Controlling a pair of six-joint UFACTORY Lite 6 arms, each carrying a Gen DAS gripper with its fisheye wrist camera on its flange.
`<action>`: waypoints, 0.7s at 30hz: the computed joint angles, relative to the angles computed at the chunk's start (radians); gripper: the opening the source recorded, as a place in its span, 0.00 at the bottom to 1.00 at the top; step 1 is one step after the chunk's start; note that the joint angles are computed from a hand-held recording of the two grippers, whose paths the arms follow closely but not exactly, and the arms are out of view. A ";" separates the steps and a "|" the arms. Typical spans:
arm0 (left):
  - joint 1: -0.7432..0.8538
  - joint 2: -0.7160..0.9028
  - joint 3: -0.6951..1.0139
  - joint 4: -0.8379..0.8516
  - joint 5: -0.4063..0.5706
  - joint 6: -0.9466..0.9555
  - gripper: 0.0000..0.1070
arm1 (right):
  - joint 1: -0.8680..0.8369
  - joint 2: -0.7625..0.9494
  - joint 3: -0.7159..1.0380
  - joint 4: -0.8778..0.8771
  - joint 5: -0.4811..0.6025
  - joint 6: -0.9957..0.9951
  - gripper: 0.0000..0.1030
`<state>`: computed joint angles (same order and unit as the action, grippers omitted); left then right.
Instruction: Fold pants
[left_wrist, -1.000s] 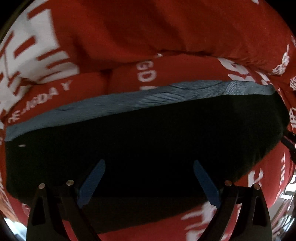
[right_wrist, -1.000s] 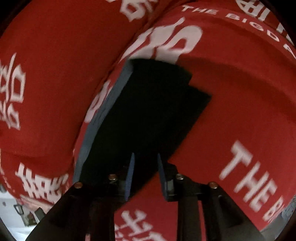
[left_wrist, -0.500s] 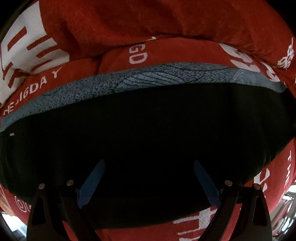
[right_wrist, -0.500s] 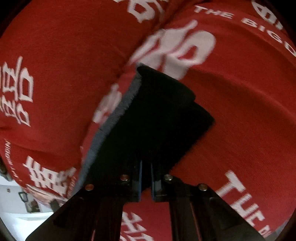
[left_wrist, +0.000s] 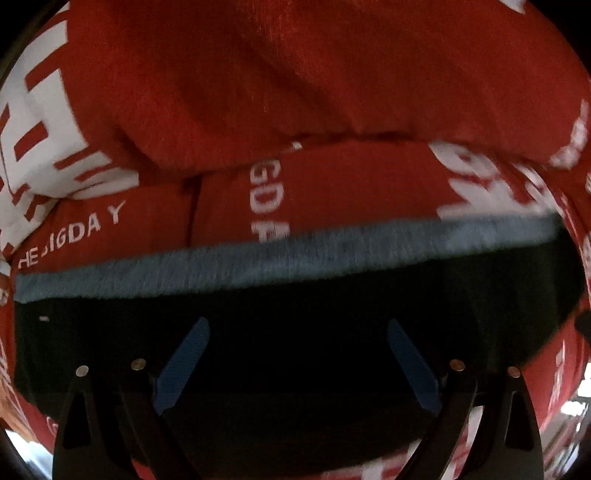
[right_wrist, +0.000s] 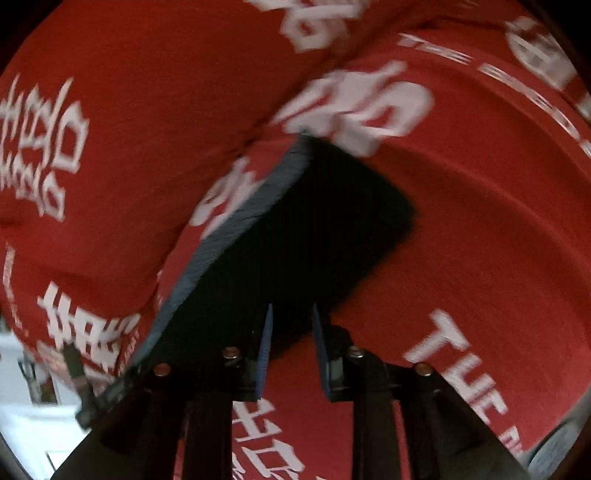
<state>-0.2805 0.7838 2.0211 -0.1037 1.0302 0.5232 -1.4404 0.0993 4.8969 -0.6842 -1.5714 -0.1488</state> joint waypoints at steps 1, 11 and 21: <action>-0.019 0.048 0.053 0.021 -0.010 -0.041 0.92 | -0.077 0.027 0.021 0.000 0.050 -0.101 0.25; -0.045 0.249 0.250 0.096 -0.029 -0.181 0.92 | -0.734 -0.227 -0.104 0.161 0.559 -0.859 0.18; -0.012 0.006 0.016 0.036 0.027 0.024 0.92 | -0.437 0.010 -0.020 0.079 0.298 -0.486 0.36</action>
<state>-0.2930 0.7895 2.0371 -0.0678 1.0572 0.5468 -1.8778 0.1093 4.8767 -0.6048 -1.2732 -0.6346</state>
